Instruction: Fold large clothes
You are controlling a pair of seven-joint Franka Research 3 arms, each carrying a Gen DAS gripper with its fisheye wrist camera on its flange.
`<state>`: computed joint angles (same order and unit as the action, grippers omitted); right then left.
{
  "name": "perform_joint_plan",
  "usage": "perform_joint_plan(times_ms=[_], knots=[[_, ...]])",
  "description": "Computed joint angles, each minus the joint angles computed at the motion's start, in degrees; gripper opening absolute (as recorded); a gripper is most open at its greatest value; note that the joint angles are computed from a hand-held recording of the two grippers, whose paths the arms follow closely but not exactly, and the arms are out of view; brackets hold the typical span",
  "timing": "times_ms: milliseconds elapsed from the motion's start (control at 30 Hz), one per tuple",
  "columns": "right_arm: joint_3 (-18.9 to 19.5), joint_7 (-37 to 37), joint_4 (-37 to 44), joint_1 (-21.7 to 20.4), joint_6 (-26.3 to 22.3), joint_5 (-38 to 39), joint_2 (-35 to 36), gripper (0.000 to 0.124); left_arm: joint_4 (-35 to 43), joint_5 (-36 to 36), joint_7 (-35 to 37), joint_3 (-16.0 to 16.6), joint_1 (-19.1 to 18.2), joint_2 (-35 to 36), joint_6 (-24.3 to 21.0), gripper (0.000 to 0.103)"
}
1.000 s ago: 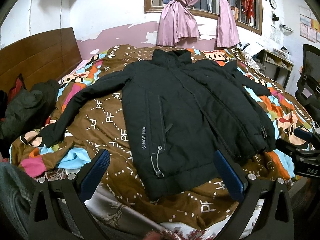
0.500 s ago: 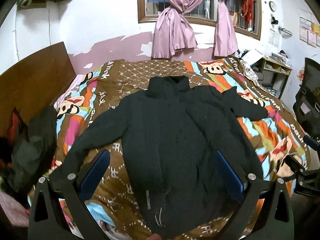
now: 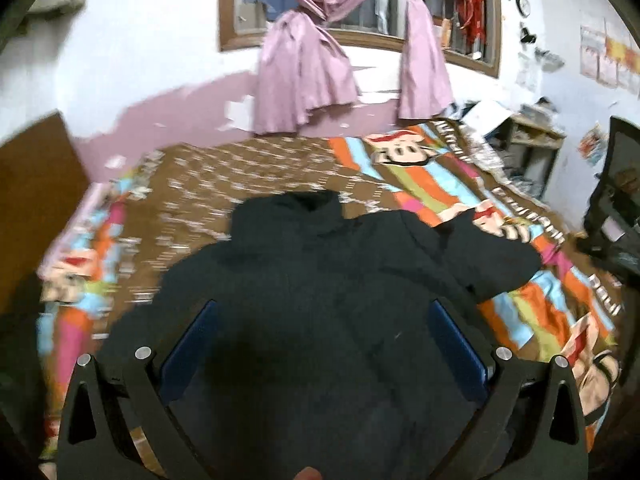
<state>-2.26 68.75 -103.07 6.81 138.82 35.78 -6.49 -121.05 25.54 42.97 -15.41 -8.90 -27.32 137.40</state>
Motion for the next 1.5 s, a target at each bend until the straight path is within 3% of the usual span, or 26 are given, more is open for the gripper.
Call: perform_joint_plan(times_ms=[100,200,400,533,600,667,733,833,900,1067,1233,1367,1500], knots=[[-0.5,5.4,10.3,-1.5,-2.6,-3.1,12.2,0.103,-0.8,-2.8,1.5,3.4,-0.4,7.7,12.4,0.102],[-0.3,12.4,17.5,-2.9,-3.7,-6.6,21.2,0.103,3.5,-4.9,4.6,4.6,-0.1,17.2,18.7,0.102],[1.4,26.0,24.0,-6.3,-1.8,-4.3,32.9,0.103,15.3,-11.3,10.6,4.7,-0.3,32.8,20.2,0.102],[5.4,29.1,23.2,-11.0,0.8,5.9,36.6,0.1,24.3,-8.5,8.9,5.3,-1.7,40.9,18.3,0.102],[8.9,27.9,20.2,-14.5,4.3,16.5,36.8,0.089,29.1,-9.0,9.9,5.1,-2.2,45.0,13.8,0.102],[10.6,25.9,18.1,-16.3,6.4,23.8,36.2,0.075,30.0,-10.7,11.7,4.6,-1.8,46.6,12.8,0.102],[11.0,22.6,17.4,-17.2,6.9,28.2,35.6,0.03,28.9,-11.7,12.7,4.5,-1.4,46.6,13.8,0.102],[9.8,20.3,16.2,-16.9,7.6,29.6,33.2,0.013,31.1,-13.2,14.1,4.3,-1.4,47.9,10.9,0.102],[8.9,17.7,15.1,-16.1,8.9,29.2,30.5,0.011,32.6,-12.3,14.3,4.7,-2.2,48.3,8.2,0.102],[6.2,10.7,14.4,-13.1,11.2,23.7,22.9,0.009,23.7,-17.2,13.4,4.5,0.3,38.9,8.6,0.101],[4.1,7.9,16.3,-6.6,14.4,7.7,15.6,0.009,11.7,-23.1,12.2,5.8,2.6,23.1,6.8,0.101],[4.9,4.7,16.3,-0.6,17.2,-4.4,11.6,0.009,2.0,-20.7,10.0,7.5,3.6,9.1,2.1,0.101],[7.5,-4.0,11.1,5.5,20.4,-12.3,6.6,0.009,-7.1,-21.3,9.1,10.3,4.1,-4.0,-1.2,0.101]])
